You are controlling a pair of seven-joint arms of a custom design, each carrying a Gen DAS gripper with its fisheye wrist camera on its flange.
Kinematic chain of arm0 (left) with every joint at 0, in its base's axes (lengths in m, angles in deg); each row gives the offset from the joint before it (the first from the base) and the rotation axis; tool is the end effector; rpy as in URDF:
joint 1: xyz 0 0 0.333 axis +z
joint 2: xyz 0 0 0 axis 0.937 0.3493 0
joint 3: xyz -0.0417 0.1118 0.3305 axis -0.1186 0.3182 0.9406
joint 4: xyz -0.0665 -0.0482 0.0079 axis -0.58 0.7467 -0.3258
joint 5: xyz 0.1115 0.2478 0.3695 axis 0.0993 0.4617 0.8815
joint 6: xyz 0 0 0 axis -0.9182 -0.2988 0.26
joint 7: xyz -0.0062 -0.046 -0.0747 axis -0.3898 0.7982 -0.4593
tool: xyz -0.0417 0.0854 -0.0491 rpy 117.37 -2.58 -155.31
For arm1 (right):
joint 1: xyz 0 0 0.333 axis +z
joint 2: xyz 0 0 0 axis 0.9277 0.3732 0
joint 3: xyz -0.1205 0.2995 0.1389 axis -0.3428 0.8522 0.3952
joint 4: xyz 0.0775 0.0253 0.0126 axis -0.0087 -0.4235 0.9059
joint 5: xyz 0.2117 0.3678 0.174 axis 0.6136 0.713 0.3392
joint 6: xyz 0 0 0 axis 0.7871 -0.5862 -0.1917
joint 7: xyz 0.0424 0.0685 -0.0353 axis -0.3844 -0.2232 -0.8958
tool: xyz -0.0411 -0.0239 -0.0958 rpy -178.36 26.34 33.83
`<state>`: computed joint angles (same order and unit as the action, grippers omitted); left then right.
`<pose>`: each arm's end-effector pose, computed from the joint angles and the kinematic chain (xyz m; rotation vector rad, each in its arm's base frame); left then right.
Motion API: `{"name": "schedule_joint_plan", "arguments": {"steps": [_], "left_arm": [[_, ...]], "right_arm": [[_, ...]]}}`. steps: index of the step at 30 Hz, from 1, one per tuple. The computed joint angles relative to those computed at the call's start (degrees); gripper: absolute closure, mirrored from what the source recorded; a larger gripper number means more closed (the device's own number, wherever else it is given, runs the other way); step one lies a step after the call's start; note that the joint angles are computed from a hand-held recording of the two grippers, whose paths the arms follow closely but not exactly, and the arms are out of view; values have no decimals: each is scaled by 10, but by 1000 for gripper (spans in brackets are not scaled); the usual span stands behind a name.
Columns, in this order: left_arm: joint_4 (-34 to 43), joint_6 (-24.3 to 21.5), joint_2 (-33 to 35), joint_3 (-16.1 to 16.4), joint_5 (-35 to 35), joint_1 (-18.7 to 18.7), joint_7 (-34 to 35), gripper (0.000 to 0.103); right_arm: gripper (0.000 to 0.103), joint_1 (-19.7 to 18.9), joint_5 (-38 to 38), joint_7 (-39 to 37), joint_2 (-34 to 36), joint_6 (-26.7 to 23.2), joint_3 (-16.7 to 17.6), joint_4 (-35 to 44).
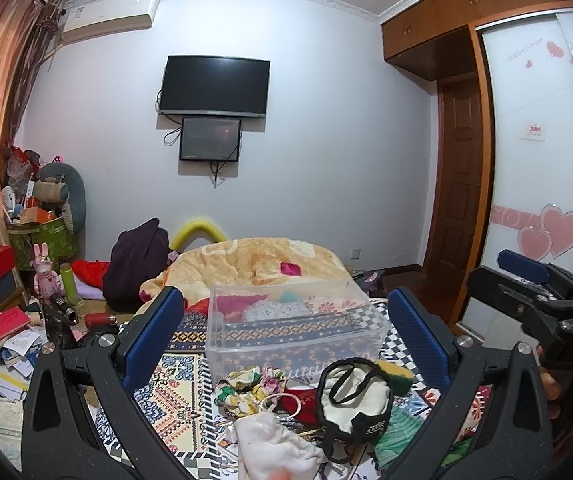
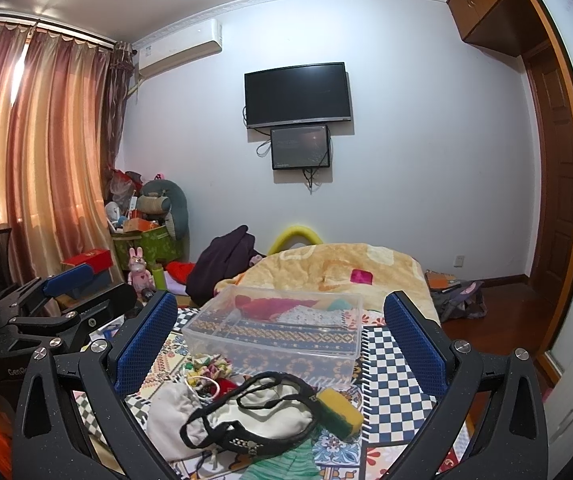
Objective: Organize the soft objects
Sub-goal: 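Grasp the white sock with left tool while right tool grasps the black-and-white tote bag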
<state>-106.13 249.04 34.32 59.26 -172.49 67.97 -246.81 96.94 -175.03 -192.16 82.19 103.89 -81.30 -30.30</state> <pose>0.7360 -0.1326 0.5771 -1.0490 1.7908 -1.5168 0.6639 0.3790 0.5912 -1.2767 1.4438 -1.0951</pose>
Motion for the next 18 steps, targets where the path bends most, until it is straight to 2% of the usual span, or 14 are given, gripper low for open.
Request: {"name": "schedule_joint_plan", "arguments": {"steps": [2, 7, 9, 11, 12, 14, 18], "left_arm": [[1, 0, 6, 1, 22, -1, -20, 0], [6, -4, 34, 3, 169, -1, -163, 0], [4, 5, 44, -3, 203, 3, -189, 1], [1, 13, 52, -4, 248, 2, -223, 13], [0, 9, 58, 3, 290, -3, -259, 15], [0, -8, 68, 13, 353, -7, -318, 19], [0, -31, 80, 15, 420, 2, -388, 21]], "right_arm": [[0, -2, 10, -7, 0, -1, 0, -3], [0, -10, 54, -24, -1, 8, 2, -21], [0, -15, 86, -46, 4, 15, 3, -25], [0, -16, 106, -60, 7, 21, 2, -29], [0, -19, 127, -73, 12, 28, 3, -29], [4, -21, 151, -87, 13, 44, 1, -38], [10, -27, 234, -150, 27, 71, 2, -40]]}}
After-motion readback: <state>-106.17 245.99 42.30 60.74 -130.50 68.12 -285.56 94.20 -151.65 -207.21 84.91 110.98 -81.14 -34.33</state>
